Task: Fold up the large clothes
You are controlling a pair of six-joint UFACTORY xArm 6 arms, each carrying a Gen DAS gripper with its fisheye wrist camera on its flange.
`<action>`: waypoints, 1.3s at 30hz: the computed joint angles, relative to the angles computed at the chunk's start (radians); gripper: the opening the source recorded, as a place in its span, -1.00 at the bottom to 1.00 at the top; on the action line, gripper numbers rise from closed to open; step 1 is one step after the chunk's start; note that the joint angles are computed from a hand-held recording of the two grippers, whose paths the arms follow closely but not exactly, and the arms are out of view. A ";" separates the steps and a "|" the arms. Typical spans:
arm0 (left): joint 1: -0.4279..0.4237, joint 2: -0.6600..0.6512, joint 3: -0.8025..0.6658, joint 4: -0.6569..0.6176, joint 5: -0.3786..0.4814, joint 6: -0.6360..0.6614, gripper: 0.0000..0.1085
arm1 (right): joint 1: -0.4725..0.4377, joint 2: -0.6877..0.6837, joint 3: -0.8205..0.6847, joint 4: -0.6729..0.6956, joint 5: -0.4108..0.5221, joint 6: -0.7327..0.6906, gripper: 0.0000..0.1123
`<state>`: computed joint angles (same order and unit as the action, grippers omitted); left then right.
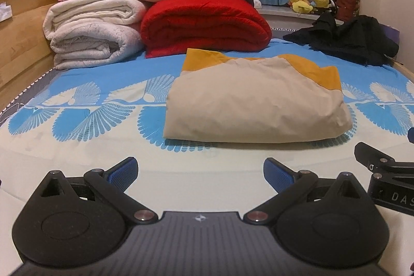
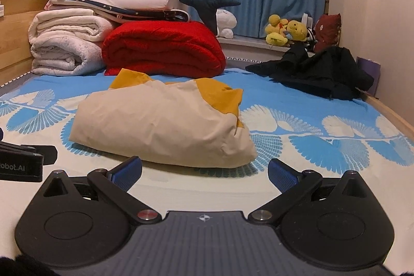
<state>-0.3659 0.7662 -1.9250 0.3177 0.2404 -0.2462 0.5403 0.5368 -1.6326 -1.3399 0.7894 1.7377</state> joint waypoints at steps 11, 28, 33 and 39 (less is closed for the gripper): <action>-0.003 0.010 -0.010 -0.013 -0.003 0.017 0.89 | 0.000 0.003 0.002 -0.012 -0.003 0.001 0.82; -0.005 0.018 -0.013 -0.001 -0.010 0.013 0.89 | 0.001 0.004 0.002 -0.020 -0.001 0.006 0.82; -0.005 0.017 -0.012 0.003 -0.010 0.013 0.89 | 0.001 0.004 0.002 -0.021 -0.002 0.006 0.82; -0.005 0.019 -0.015 0.003 -0.009 0.015 0.89 | 0.001 0.003 0.002 -0.023 0.000 0.004 0.82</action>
<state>-0.3711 0.7851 -1.9396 0.3202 0.2316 -0.2310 0.5416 0.5397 -1.6302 -1.3634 0.7895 1.7414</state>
